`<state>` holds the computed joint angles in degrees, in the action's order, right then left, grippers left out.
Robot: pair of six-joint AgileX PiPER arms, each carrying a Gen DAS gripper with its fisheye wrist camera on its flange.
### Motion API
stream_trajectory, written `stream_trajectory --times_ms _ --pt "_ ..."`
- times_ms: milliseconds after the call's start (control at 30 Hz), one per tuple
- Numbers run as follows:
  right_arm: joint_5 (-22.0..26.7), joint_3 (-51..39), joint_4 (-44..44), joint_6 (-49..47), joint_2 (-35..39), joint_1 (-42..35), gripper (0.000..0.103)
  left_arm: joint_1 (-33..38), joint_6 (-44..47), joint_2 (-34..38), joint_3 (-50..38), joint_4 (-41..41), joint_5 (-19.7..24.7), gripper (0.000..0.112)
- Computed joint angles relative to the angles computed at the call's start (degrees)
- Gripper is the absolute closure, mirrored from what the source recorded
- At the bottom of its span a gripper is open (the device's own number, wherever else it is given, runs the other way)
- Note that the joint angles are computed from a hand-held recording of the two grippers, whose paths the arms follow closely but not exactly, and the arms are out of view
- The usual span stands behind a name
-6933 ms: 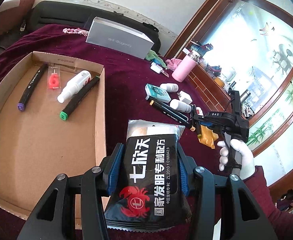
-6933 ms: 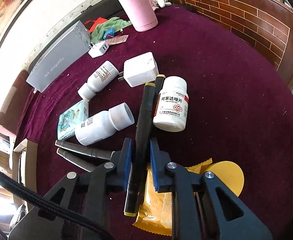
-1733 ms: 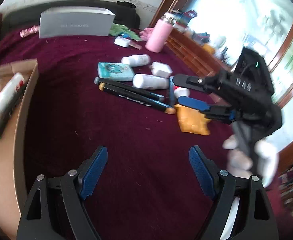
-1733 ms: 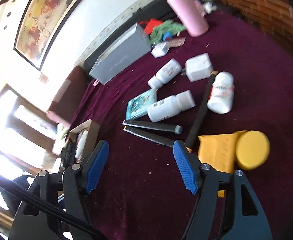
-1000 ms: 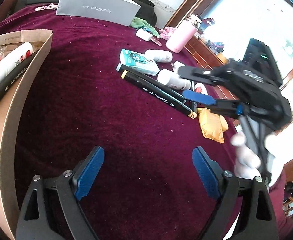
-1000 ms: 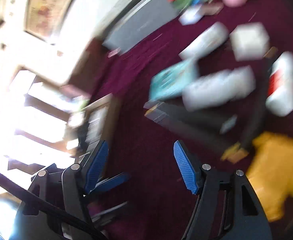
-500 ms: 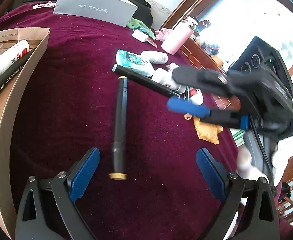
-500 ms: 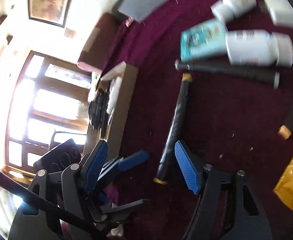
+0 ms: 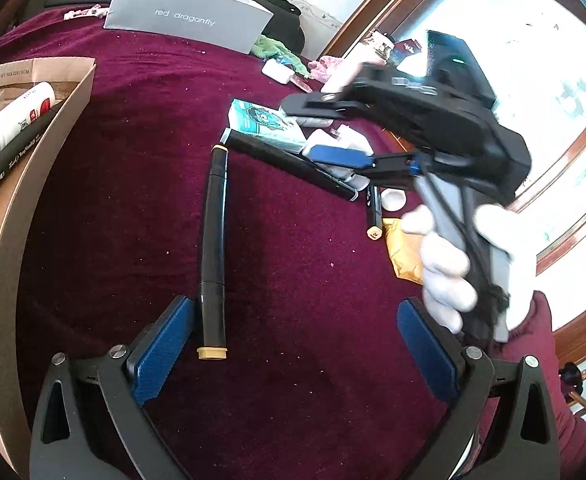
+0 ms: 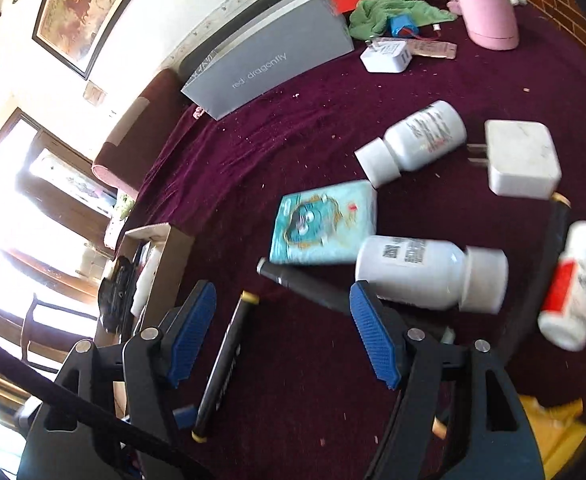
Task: Organize objects
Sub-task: 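Grasp a tan-ended black marker with the left gripper while the right gripper grasps another black marker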
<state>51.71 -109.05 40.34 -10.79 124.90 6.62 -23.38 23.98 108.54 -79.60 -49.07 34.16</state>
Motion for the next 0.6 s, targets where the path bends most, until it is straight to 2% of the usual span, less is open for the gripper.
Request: stream_trajectory --times_ms 133,467,533,600 --pt "5.9 -11.2 -8.6 10.8 6.7 1.6 0.034 0.4 1.5 0.2 0.2 -1.8 0.2 0.013" --pt "5.3 4.4 -2.3 3.7 -2.1 1.1 0.034 0.5 2.3 0.4 0.3 -2.8 0.1 0.012" --pt "3.5 5.3 -5.5 4.8 -3.0 2.4 0.035 0.4 2.1 0.4 0.3 -2.5 0.0 0.012" --pt "1.8 4.2 -13.3 9.0 -3.3 5.3 0.039 0.4 2.1 0.3 0.4 -2.4 0.0 0.012"
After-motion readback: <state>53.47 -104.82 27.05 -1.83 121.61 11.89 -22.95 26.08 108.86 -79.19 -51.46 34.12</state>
